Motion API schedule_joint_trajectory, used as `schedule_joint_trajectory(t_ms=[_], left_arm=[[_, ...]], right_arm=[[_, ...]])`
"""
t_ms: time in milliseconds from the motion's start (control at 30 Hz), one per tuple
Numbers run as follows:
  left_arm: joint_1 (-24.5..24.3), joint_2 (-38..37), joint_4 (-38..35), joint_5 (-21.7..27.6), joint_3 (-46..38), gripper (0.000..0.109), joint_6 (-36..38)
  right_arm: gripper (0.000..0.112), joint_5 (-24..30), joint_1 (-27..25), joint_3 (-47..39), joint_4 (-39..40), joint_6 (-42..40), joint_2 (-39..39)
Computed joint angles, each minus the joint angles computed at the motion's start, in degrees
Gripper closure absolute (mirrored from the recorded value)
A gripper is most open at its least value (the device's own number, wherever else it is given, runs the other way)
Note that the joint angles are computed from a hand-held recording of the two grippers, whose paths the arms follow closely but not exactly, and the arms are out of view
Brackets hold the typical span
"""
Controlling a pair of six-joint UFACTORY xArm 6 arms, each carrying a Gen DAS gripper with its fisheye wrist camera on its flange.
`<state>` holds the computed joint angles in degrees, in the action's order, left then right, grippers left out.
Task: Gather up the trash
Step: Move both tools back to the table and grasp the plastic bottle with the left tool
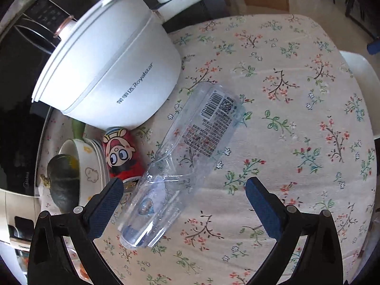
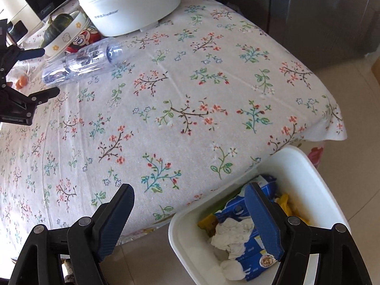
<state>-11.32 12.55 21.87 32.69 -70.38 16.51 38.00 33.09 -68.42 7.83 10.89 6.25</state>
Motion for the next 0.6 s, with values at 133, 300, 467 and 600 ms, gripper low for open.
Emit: schedule_joint_trajectory(t_ms=[133,300,467,600], left_arm=[[1.01,6.06,-2.69,3.53,-6.87,0.006,3.09],[1.50,11.73,-5.39,11.24,-13.67,0.006,2.15],[1.94,8.93,-14.99,14.08,-12.04,0.019,1.78],[2.17,3.65,-21.29,13.45,-6.22,0.034,-3.80]], right_arm=[[0.031,0.00,-1.93,1.22,0.33,-0.12,-0.76],[0.031,0.81,-4.01,2.78,-0.09,-0.45,-1.22],[0.032,1.15,-5.73,4.02,-0.01,0.38,-1.67],[0.031,0.37,-5.94,4.63,0.44,0.67,-2.56]])
